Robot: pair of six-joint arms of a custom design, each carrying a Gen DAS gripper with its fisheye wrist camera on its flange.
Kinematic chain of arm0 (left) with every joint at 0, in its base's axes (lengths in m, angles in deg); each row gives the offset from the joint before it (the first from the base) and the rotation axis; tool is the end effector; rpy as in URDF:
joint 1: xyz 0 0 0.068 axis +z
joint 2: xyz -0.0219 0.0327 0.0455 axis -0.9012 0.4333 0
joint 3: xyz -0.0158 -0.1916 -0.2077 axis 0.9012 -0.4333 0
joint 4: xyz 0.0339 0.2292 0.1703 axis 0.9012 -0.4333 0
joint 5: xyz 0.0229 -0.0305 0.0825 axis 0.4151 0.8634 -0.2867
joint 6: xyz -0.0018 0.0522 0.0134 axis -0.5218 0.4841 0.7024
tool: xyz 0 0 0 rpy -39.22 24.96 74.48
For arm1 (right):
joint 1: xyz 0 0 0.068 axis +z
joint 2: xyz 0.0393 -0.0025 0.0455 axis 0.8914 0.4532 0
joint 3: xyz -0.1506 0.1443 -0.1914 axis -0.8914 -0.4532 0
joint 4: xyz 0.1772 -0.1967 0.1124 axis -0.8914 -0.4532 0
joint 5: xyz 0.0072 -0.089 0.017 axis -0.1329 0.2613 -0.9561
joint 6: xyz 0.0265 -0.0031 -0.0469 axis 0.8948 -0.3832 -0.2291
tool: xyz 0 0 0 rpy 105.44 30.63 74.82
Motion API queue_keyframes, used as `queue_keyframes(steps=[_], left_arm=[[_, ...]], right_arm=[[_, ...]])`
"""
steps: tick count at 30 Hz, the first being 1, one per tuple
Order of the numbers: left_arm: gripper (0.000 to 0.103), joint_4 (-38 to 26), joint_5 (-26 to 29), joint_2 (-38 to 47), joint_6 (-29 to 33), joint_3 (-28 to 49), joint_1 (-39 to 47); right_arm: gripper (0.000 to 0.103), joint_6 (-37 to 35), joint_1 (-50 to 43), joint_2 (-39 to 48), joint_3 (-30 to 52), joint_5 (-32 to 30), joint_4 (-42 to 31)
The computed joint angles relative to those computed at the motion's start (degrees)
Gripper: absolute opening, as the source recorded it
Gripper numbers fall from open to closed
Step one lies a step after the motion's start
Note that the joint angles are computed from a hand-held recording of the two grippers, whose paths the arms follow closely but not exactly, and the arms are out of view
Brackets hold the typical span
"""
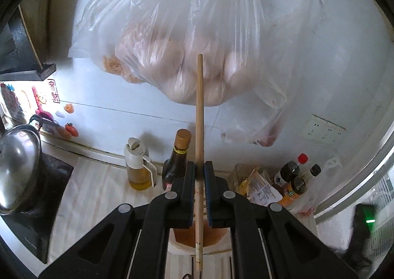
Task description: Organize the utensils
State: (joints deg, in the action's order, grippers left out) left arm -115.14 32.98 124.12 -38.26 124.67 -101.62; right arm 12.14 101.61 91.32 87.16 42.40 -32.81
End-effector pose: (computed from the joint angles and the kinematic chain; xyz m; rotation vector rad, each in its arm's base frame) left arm 0.2029 -0.1468 0.4791 0.1441 2.3021 -0.3756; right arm 0.1272 0.0983 0.3196 0.5097 2.5712 0.5871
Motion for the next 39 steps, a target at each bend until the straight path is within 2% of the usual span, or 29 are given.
queue_keyframes(steps=[2, 5, 8, 10, 13, 16, 20, 23, 25, 27, 29, 30, 34, 39], left_arm=[[0.005, -0.6, -0.4, -1.2, -1.5, -1.4, -1.3], [0.005, -1.4, -2.9, -4.3, -5.5, -6.0, -4.8], [0.005, -2.9, -6.0, -6.5, -9.6, -11.1, -7.8], [0.005, -3.6, -6.9, -7.8, -12.6, -14.7, -8.5], [0.005, -4.3, -10.5, -10.2, -17.6, -20.8, -9.3], [0.005, -3.7, -12.6, -12.6, -21.5, -26.3, -9.7], [0.005, -2.2, -15.2, -13.9, -23.6, -30.9, -9.7], [0.005, -0.9, -15.8, -14.4, -24.0, -33.0, -9.3], [0.005, -0.3, -15.6, -14.6, -23.9, -33.7, -8.9], [0.005, 0.2, -15.2, -14.5, -23.6, -34.0, -8.3], [0.005, 0.2, -14.7, -14.5, -23.6, -34.0, -8.2], [0.005, 0.1, -14.7, -14.4, -23.5, -33.9, -8.2], [0.005, 0.0, -13.8, -14.4, -22.4, -33.6, -7.8], [0.005, -0.6, -12.2, -14.6, -20.8, -33.0, -7.2]], right_arm=[[0.002, 3.5, -8.0, -5.8, -9.8, -9.9, 2.3], [0.011, 7.3, -16.5, -11.3, -22.2, -19.7, 6.2], [0.024, 8.8, -21.5, -9.5, -29.9, -25.1, 12.2], [0.036, 9.5, -22.7, -4.8, -32.2, -24.9, 17.2], [0.045, 8.8, -21.6, 6.7, -30.7, -21.1, 21.7], [0.045, 8.2, -20.9, 17.7, -27.8, -18.5, 25.0], [0.045, 7.3, -20.2, 31.8, -22.9, -15.8, 26.2], [0.049, 7.3, -18.3, 37.7, -17.9, -12.0, 23.9], [0.049, 5.9, -16.7, 43.3, -12.5, -10.5, 19.6], [0.049, 6.6, -16.1, 45.1, -10.7, -9.9, 18.0], [0.044, 7.4, -15.7, 45.7, -9.9, -9.5, 16.9], [0.028, 7.7, -15.4, 45.9, -9.3, -8.9, 15.9], [0.008, 7.3, -16.7, 42.9, -11.5, -9.7, 17.8], [0.006, 7.0, -18.3, 34.9, -18.1, -11.6, 21.0]])
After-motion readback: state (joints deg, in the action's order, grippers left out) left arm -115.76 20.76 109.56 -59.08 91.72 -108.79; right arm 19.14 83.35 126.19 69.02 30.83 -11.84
